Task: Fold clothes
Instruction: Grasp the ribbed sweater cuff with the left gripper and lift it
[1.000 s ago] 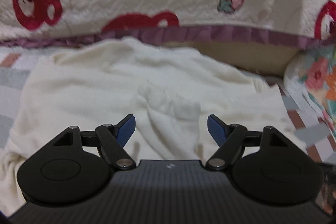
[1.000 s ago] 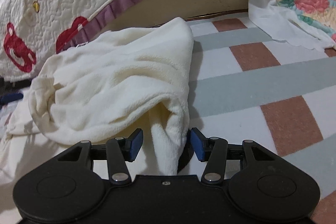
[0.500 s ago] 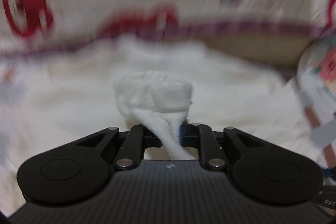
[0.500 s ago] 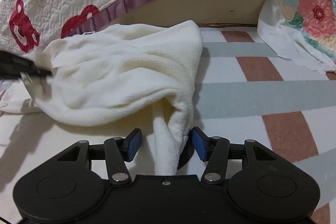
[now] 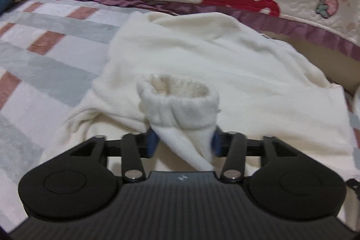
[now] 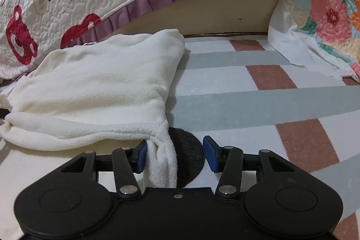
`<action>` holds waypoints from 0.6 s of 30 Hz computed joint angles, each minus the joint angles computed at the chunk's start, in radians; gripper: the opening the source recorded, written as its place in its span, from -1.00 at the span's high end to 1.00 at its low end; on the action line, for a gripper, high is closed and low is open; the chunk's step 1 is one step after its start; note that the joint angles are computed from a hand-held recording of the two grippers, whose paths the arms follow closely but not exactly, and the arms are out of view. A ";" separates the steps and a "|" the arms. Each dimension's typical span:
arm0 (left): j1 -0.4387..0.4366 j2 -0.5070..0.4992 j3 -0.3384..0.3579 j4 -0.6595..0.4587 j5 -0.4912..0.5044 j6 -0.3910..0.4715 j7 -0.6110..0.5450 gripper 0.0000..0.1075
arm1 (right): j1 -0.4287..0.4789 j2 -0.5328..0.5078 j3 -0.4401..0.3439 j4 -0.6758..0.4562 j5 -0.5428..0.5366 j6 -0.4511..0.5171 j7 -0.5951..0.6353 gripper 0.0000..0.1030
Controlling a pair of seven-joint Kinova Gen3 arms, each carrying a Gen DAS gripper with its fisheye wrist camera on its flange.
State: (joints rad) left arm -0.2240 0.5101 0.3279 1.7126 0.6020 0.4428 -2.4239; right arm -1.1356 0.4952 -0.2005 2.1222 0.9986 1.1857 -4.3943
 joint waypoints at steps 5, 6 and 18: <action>0.046 -0.022 -0.087 -0.016 -0.031 -0.002 0.162 -0.11 | 0.022 -0.005 -0.002 -0.021 -0.021 -0.006 0.081 -0.06; 0.041 -0.030 -0.091 -0.018 -0.045 0.004 0.195 -0.11 | 0.023 -0.011 0.000 -0.017 -0.021 -0.014 0.078 -0.06; -0.079 -0.053 0.007 -0.032 -0.051 0.151 -0.052 -0.23 | 0.014 -0.036 -0.010 0.028 0.020 -0.053 0.074 -0.24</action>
State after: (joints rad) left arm -0.3028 0.4576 0.3347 1.6802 0.5512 0.5940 -2.4755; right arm -1.1211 0.4592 -0.2102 2.1505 1.0190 1.1322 -4.3204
